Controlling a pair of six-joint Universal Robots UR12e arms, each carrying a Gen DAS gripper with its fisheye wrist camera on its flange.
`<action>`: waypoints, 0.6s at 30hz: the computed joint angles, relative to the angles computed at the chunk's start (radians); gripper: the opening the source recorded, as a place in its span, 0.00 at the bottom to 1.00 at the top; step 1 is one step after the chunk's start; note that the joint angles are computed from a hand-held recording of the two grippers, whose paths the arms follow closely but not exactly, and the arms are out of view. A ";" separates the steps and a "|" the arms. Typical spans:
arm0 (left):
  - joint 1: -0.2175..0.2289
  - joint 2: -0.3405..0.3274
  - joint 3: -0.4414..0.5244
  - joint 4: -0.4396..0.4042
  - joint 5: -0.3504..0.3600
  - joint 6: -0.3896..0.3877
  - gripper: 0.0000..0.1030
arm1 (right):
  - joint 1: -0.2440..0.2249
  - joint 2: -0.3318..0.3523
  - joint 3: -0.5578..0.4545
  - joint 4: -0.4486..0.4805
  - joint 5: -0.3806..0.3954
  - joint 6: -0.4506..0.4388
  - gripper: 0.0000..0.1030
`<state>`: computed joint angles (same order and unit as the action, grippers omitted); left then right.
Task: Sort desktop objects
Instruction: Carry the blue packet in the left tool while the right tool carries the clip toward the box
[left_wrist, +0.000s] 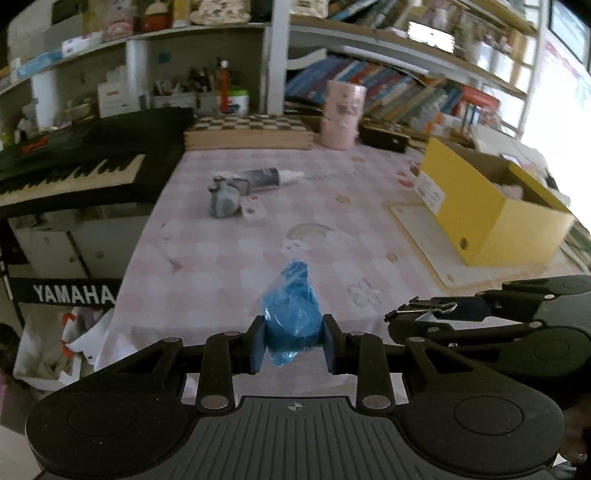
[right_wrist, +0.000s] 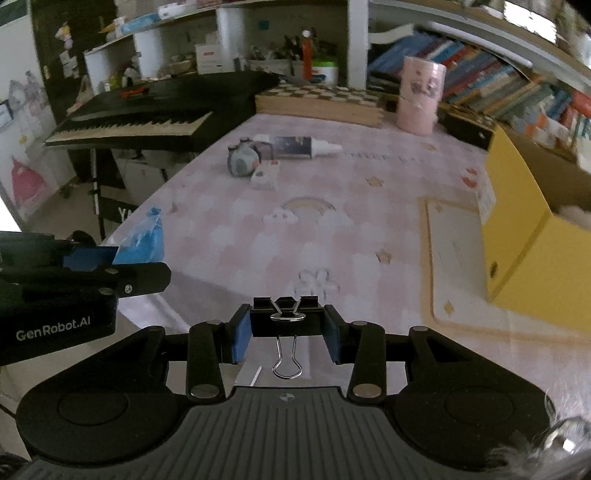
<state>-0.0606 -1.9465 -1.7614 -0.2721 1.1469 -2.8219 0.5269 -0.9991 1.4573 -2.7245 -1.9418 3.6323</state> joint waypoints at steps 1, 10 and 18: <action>0.001 0.004 -0.006 -0.003 -0.009 0.012 0.28 | 0.005 -0.004 0.007 0.002 -0.009 0.016 0.37; 0.002 0.031 -0.038 -0.038 -0.097 0.110 0.28 | 0.039 -0.046 0.062 0.052 -0.096 0.152 0.37; -0.011 0.042 -0.046 -0.098 -0.169 0.200 0.28 | 0.061 -0.089 0.112 0.123 -0.171 0.281 0.37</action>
